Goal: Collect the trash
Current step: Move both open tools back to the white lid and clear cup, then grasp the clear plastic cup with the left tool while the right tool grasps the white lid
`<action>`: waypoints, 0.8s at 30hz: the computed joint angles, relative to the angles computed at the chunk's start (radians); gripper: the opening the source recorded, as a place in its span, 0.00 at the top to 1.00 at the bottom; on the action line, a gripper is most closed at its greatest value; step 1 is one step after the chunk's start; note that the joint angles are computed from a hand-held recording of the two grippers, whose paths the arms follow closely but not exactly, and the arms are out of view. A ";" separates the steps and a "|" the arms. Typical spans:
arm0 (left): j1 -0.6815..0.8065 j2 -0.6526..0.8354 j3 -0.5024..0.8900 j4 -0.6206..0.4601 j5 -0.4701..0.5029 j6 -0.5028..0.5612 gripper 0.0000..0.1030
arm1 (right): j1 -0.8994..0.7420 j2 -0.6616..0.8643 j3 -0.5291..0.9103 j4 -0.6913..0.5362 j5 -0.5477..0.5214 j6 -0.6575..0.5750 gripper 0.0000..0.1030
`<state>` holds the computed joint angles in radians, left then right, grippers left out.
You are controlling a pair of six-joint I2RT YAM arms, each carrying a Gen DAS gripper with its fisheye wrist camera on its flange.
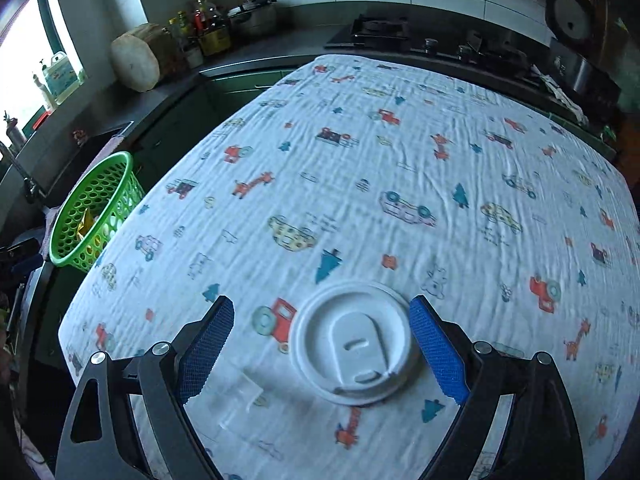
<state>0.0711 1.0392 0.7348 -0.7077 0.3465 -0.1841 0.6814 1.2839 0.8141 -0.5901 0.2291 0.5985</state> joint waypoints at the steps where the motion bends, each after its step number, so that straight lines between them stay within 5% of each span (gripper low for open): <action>1: -0.026 -0.003 -0.003 0.001 -0.007 -0.015 0.17 | -0.006 -0.003 -0.017 0.003 0.002 -0.002 0.16; 24: -0.409 0.086 0.048 0.039 -0.128 -0.177 0.17 | -0.029 0.039 -0.166 0.156 -0.033 -0.041 0.20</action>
<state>-0.3378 1.1254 0.7823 -0.6684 0.2187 -0.3616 0.6529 1.3226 0.6477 -0.4344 0.1963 0.5578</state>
